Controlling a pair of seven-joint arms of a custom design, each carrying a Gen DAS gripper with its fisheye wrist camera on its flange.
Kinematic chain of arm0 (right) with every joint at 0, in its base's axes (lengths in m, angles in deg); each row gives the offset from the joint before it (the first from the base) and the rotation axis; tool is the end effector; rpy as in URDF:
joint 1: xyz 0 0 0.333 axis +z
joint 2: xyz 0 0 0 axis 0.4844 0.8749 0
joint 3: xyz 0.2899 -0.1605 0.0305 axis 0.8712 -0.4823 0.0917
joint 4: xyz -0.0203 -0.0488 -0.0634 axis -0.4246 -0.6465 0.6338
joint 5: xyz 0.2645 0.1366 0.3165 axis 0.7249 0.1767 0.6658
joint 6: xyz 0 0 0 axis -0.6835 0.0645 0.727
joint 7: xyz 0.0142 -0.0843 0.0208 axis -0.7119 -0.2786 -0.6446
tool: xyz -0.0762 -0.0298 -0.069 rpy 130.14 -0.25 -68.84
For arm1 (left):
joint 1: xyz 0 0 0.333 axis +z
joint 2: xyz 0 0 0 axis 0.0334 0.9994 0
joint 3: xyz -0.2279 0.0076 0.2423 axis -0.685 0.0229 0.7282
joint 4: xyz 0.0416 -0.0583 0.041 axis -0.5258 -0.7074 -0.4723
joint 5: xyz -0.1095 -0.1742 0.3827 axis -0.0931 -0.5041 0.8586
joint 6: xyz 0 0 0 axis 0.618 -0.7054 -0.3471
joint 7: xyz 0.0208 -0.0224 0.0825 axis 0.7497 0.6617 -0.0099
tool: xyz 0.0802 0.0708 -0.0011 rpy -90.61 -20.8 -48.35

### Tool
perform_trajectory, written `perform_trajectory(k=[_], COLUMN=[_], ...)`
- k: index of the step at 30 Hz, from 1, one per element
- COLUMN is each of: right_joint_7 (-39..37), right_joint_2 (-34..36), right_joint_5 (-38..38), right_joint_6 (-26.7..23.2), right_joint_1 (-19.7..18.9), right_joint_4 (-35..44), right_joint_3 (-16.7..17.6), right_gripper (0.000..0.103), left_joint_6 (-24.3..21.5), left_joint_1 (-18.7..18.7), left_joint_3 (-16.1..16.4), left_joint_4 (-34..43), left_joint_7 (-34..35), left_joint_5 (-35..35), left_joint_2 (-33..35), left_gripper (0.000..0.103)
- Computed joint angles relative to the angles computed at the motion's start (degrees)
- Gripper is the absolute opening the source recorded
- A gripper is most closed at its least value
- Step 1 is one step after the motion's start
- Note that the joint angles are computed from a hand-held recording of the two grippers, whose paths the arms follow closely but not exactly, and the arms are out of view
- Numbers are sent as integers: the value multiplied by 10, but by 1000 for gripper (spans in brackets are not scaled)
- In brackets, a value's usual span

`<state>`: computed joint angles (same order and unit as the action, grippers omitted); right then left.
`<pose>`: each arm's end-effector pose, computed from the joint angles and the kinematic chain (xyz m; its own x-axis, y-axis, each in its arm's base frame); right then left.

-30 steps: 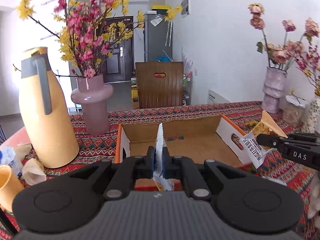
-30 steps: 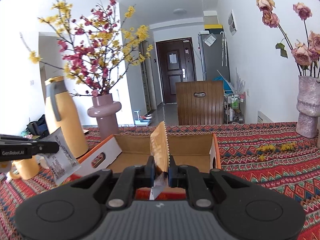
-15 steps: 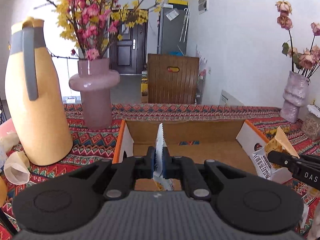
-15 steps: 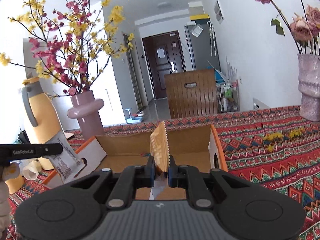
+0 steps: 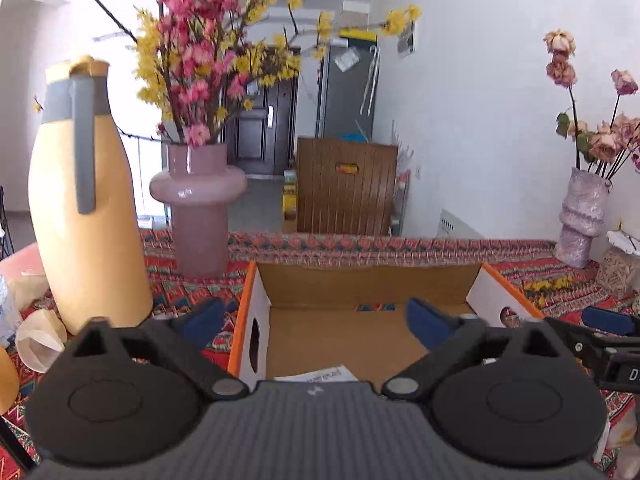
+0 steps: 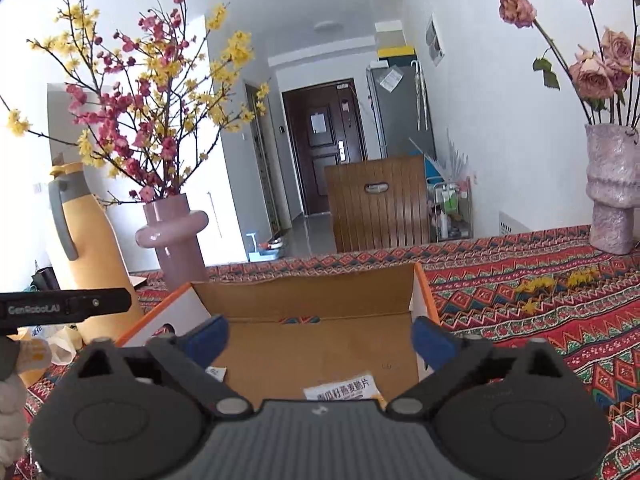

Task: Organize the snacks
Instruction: 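Open both grippers to drop the packets into the box, then move both tools back from the box to the snack pile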

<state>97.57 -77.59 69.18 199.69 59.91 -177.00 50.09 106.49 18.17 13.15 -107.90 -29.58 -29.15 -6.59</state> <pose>0.4988 0.3665 0.4789 0.4613 -0.8712 -0.1679 -0.3472 -0.0031 -0.9378 0.3670 -0.1654 0.5340 0.2092 -0.9766 0.0492 -0.3441 -0.1206 -0.9312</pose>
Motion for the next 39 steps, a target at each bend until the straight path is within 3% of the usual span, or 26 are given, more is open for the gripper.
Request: perform_trajectory(k=[11,14,22,30,31,34,35,39], right_joint_7=[3,14,-43,-61,-71,-121,-116,-77], right_joint_2=[-19,-30,-77,-159,-167,-193,-203,-234], right_joint_5=[-1,-19,42,58,69,145,149,142], right_joint_6=[18,18,-11,-89,-96,-124,-132,-158], right_joint_1=[-2,-6,6,-1,-21,-132,-153,-188], right_joint_4=[-18,-24,-49,-134,-143,-158,-166,-195], right_joint_3=[2,3,8,30,56,185,209,250], right_gripper=[103,103,103,103,103,103,103,103], left_joint_6=[-30,-60,-129,-196,-205,-230,-238,-271], left_joint_1=[-14,-43,-132,-208,-216,-240,-247,-276], left_joint_3=[-5,11,69,101,102,106,107,105], left_joint_4=[7,7,-23,-71,-76,-94,-97,-120], left_joint_7=[-5,7,51,96,100,111,113,121], left_joint_5=[6,7,-13,-54,-59,-75,-79,-95], left_joint_2=[-22,-34,-86,-146,-154,-181,-188,-226], left_gripper=[103,103,103,103,103,103,103,103])
